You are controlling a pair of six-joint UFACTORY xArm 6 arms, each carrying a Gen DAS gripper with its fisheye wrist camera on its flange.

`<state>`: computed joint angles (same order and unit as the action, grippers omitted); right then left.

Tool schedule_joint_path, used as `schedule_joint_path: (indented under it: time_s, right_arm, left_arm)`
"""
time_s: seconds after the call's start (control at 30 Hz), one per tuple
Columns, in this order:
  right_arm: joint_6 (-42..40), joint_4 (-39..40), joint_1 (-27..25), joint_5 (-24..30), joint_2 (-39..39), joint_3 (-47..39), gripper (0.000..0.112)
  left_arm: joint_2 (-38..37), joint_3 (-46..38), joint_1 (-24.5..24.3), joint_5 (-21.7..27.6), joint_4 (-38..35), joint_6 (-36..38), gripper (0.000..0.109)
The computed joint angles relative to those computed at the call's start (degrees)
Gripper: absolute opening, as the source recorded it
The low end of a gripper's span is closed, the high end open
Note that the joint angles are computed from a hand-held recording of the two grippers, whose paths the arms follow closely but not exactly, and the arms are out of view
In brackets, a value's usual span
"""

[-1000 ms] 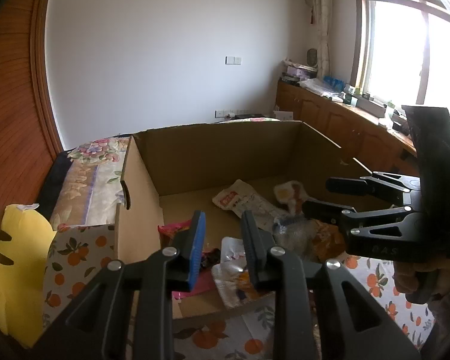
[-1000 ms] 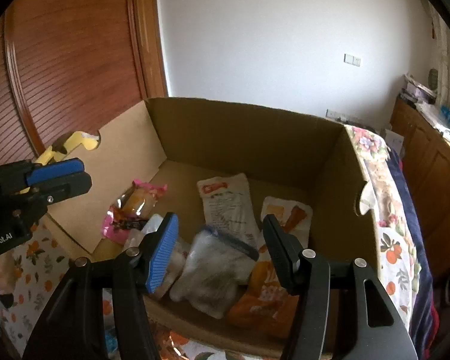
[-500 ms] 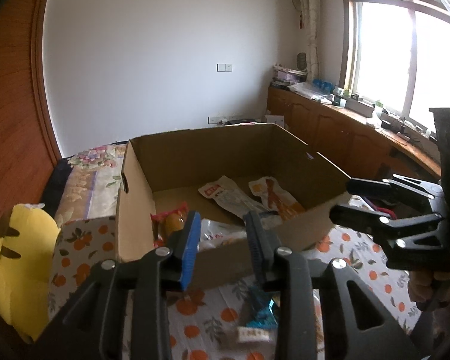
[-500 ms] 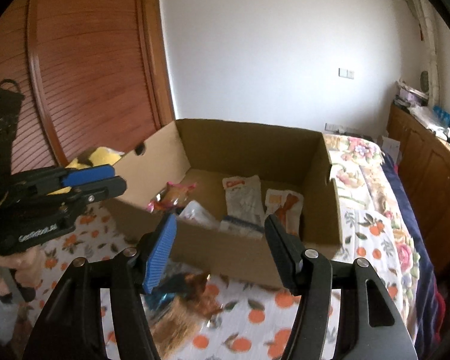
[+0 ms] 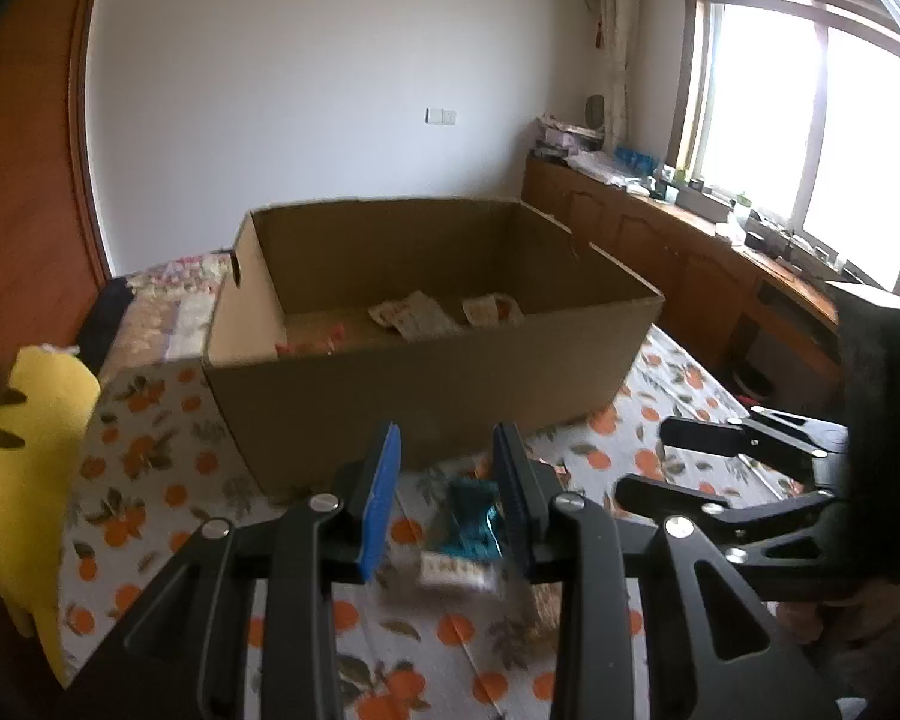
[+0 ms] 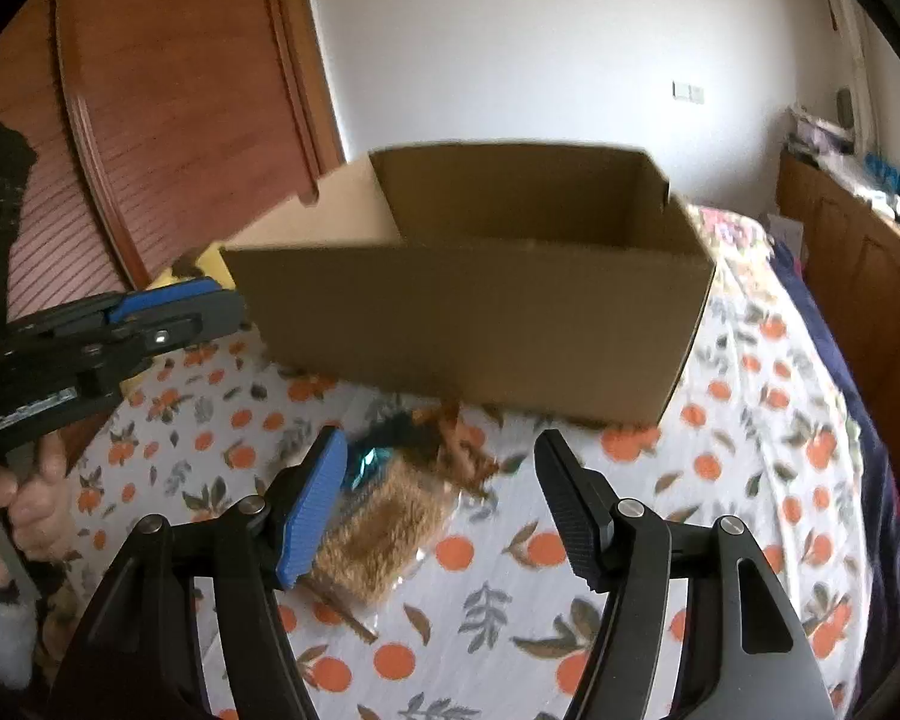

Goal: Organize snacks
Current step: 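Withdraw both open tools from the box back to the remaining snacks, then grasp the clear seed-filled tray pack with the right tool while the left tool approaches the white bar packet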

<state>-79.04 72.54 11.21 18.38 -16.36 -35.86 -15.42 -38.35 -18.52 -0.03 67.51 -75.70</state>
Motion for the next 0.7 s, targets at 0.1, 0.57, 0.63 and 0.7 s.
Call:
schedule_joint_path:
  time_s: [0.1,0.57,0.63,0.7]
  right_arm:
    - [1.47,-0.68,0.58,-0.51,1.58,0.55,0.067]
    - [9.19,-3.77,4.55,-1.91,8.04,-0.45,0.067]
    - [10.63,-5.81,4.95,-2.74,8.30,-0.31,0.067]
    - [11.84,-7.96,4.78,-2.95,8.29,-0.02,0.066]
  left_arm:
    - [-0.72,1.37,-1.03,2.10,2.74,-3.75,0.032]
    - [1.28,5.12,-0.98,2.37,8.67,-14.64,0.032]
    - [2.13,4.76,-0.92,1.83,8.44,-15.34,0.032]
    - [3.10,4.18,-0.85,1.43,8.81,-16.73,0.032]
